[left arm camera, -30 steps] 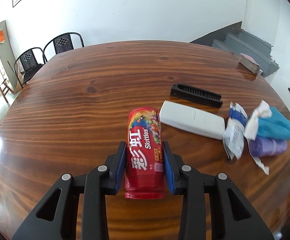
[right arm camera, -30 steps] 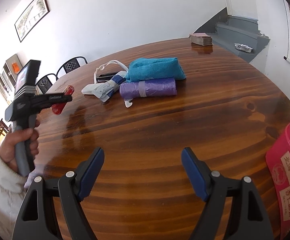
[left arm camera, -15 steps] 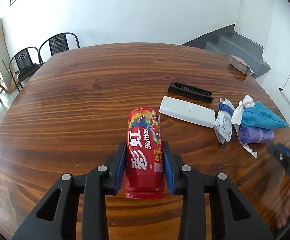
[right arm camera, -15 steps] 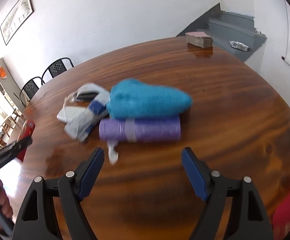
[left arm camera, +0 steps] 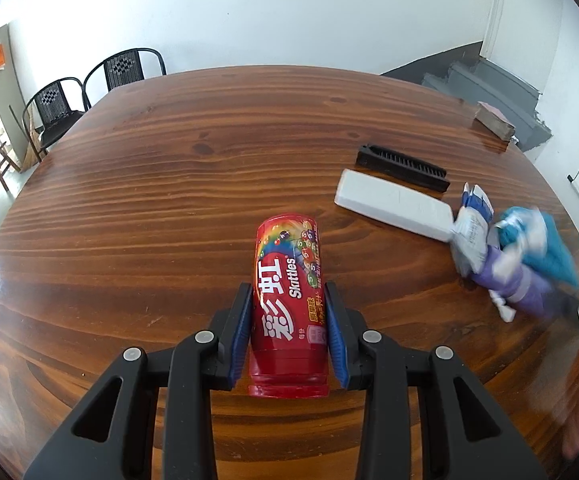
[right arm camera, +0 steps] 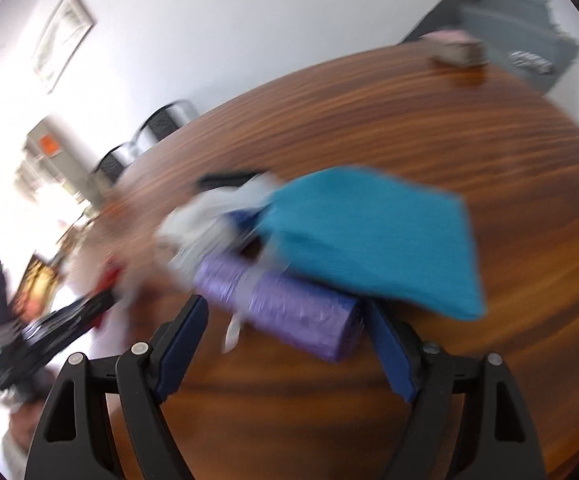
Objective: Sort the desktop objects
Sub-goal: 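Grasp the purple bag roll with the right tool, then carry the Skittles can and purple roll in both tools to the tin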
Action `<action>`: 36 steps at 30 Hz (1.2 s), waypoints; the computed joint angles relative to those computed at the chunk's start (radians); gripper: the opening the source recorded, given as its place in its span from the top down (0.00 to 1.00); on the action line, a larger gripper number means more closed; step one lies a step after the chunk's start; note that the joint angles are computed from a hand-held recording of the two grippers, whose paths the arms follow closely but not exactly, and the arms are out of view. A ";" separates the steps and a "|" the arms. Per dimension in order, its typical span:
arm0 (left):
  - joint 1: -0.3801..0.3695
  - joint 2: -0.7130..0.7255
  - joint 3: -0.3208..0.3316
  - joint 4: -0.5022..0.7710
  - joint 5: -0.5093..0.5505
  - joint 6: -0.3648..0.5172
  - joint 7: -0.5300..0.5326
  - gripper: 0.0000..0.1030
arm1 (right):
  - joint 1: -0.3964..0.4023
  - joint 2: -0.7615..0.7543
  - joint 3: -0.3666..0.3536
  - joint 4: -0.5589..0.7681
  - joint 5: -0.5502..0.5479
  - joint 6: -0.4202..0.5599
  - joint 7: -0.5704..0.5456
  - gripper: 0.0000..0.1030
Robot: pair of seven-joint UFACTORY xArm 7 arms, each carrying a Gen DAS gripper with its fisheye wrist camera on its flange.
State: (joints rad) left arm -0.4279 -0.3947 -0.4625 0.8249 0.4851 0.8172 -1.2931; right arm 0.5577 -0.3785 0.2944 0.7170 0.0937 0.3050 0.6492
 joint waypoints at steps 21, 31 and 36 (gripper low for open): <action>0.006 -0.018 -0.021 0.025 0.041 0.033 -0.015 0.64 | -0.114 0.215 0.241 0.286 -0.571 0.323 0.239 0.53; 0.005 -0.038 -0.030 0.039 0.043 0.029 -0.013 0.64 | 0.060 0.085 0.096 0.146 -0.335 0.186 0.150 0.67; 0.012 -0.063 -0.035 0.038 0.034 0.018 -0.012 0.64 | 0.147 -0.020 0.068 0.041 -0.123 0.092 0.067 0.67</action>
